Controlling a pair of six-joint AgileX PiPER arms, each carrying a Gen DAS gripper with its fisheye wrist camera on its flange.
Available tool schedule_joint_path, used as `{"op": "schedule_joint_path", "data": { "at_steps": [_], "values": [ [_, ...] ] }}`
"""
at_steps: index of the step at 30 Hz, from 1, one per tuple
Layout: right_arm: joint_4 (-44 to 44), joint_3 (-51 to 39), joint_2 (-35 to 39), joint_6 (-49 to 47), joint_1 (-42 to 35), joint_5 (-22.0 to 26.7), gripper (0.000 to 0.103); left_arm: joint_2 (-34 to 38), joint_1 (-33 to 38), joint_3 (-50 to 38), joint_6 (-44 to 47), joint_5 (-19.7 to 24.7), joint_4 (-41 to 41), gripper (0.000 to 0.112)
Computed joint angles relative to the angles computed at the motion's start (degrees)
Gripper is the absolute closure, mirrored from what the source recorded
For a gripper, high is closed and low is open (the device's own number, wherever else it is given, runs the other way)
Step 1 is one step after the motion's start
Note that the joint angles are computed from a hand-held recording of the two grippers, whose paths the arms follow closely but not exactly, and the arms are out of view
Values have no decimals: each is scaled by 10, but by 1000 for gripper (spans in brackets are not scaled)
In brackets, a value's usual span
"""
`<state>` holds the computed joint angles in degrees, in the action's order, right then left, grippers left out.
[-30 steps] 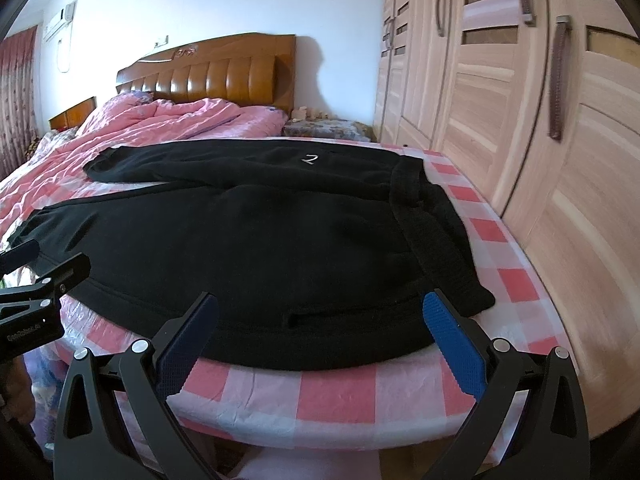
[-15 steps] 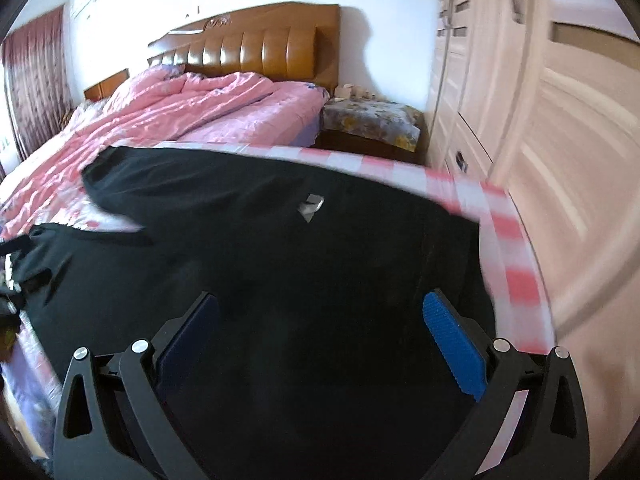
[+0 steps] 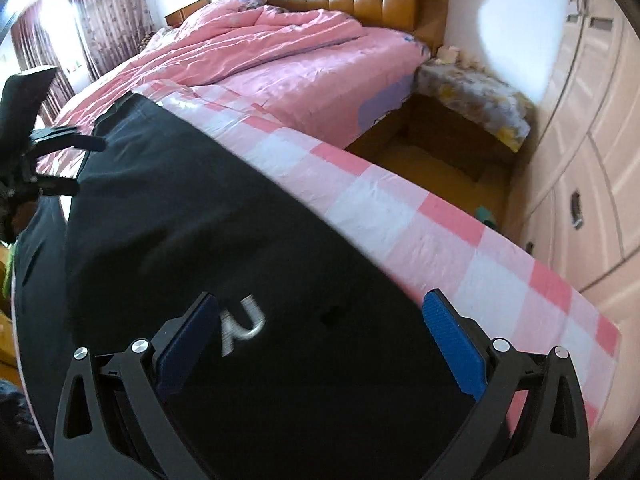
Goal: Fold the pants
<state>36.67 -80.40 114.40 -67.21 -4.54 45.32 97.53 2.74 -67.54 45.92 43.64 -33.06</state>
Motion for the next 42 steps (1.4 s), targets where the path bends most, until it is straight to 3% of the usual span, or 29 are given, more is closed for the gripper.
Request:
{"op": "schedule_joint_path", "data": {
  "at_steps": [1, 3, 5, 7, 9, 11, 12, 13, 15, 21, 24, 26, 29, 32, 35, 38, 39, 41, 42],
  "values": [
    [-16, -33, 22, 15, 3, 11, 4, 26, -1, -28, 27, 1, 12, 11],
    [-40, -70, 52, 33, 3, 27, 4, 53, -20, -46, 33, -49, 61, 11],
    [-60, -106, 81, 33, 3, 59, 10, 98, -25, -92, 26, -50, 99, 11],
    [-45, -91, 78, 2, -2, 56, 16, 131, -22, -130, 40, -33, 91, 11],
    [-25, -89, 73, -26, -10, 79, 40, 156, -15, -164, 73, -7, 79, 11],
    [-9, -84, 64, -46, -16, 94, 73, 165, -8, -179, 107, 21, 64, 13],
    [0, -57, 45, -68, -16, 77, 77, 172, -11, -189, 118, 29, 62, 13],
    [6, -23, 18, -95, -14, 47, 93, 177, -16, -197, 124, 31, 63, 14],
    [29, 37, -30, -140, -15, -6, 93, 191, -20, -222, 138, 50, 61, 14],
    [177, 208, -172, -327, -40, -62, 93, 259, -29, -334, 154, 132, 56, 17],
    [213, 258, -218, -362, -37, -81, 94, 297, -25, -399, 154, 219, 56, 45],
    [224, 280, -239, -375, -33, -101, 94, 294, -21, -398, 159, 250, 50, 82],
    [228, 305, -262, -357, -13, -145, 94, 224, -18, -302, 192, 188, 41, 96],
    [242, 333, -299, -350, -8, -161, 94, 103, -13, -162, 232, 90, 14, 97],
    [266, 379, -381, -368, -26, -145, 94, -62, -22, -10, 250, -10, 3, 99],
    [236, 431, -517, -344, -56, -95, 94, -232, -42, 100, 231, -58, 37, 100],
    [224, 444, -556, -337, -67, -79, 94, -289, -50, 125, 223, -47, 56, 100],
    [216, 475, -650, -346, -129, 4, 94, -404, -93, 188, 140, -59, 143, 100],
    [208, 493, -707, -344, -177, 61, 94, -461, -130, 213, 87, -39, 200, 100]
  ]
}}
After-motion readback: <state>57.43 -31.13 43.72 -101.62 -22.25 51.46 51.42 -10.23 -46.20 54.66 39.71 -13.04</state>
